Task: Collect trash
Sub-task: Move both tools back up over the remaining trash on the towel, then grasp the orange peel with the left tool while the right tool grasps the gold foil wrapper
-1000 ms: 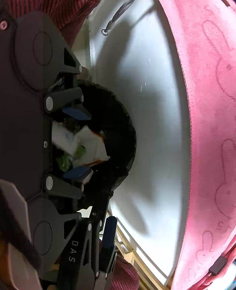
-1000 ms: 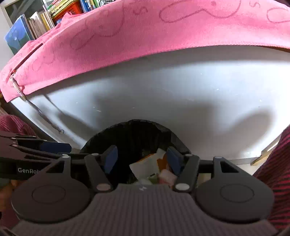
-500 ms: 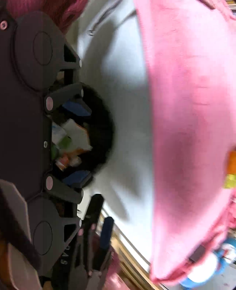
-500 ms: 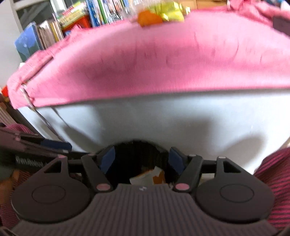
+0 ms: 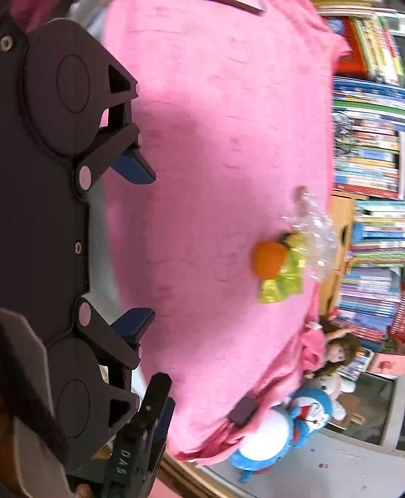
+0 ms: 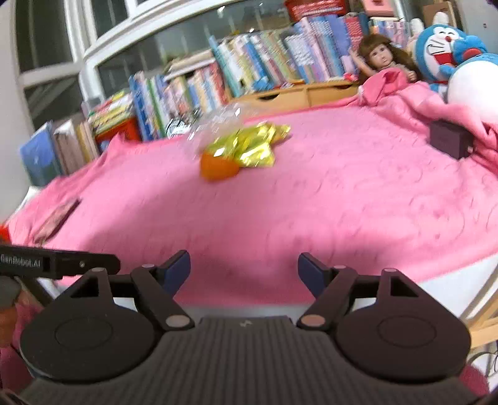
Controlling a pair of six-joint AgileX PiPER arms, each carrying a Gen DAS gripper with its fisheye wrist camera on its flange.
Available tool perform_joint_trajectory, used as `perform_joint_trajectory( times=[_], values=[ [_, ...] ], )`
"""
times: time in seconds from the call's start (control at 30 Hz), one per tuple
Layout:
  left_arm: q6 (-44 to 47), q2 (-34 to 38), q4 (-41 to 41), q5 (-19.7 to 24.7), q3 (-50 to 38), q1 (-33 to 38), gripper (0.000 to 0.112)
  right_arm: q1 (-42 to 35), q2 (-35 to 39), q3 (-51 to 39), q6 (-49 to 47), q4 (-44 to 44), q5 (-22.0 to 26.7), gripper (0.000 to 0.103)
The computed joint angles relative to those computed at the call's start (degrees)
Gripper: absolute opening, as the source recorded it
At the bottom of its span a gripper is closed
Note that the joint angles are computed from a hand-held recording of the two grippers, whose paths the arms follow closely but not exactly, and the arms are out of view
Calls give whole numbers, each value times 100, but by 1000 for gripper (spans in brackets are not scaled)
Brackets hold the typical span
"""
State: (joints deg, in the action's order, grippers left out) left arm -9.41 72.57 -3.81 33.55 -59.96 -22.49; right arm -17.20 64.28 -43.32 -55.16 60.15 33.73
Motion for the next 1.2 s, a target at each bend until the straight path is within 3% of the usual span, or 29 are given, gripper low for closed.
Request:
perform_joint_trajectory(
  times=[0.07, 0.13, 0.27, 0.33, 0.43, 0.57, 0.67, 0.83, 0.97, 1.1, 1.2],
  values=[
    [-397, 267, 413, -242, -196, -132, 86, 0, 352, -334, -38, 111, -86, 85],
    [-1390, 656, 1360, -630, -391, -367, 88, 40, 763, -741, 76, 92, -125, 86],
    [-3682, 1333, 3587, -1021, -734, -737, 92, -70, 1945, -2108, 630, -342, 700, 93],
    [-4158, 1621, 3977, -1329, -862, -775, 92, -5, 2419, -2698, 974, -557, 851, 93],
    [-3873, 2206, 3538, -1467, -1435, -706, 92, 108, 3177, -3784, 1453, -879, 1267, 100],
    [-3546, 2960, 3225, -1104, -2465, -652, 92, 193, 4262, -5469, 2317, -1135, 2141, 103],
    [-2809, 3242, 2531, -1232, -2849, -468, 92, 299, 4979, -6625, 3134, -1408, 2438, 103],
    [-2009, 3741, 1645, -1050, -3537, -273, 91, 685, 5914, -8225, 4221, -2141, 2560, 103],
    [-803, 4096, 581, -969, -3944, -162, 81, 990, 6644, -9593, 4861, -2771, 3097, 103],
    [-605, 4413, 371, -619, -4335, -151, 49, 1173, 6709, -9708, 4857, -3012, 3210, 86],
    [-599, 4342, 307, -801, -4117, -129, 44, 1139, 6356, -9045, 4584, -2758, 2891, 69]
  ],
)
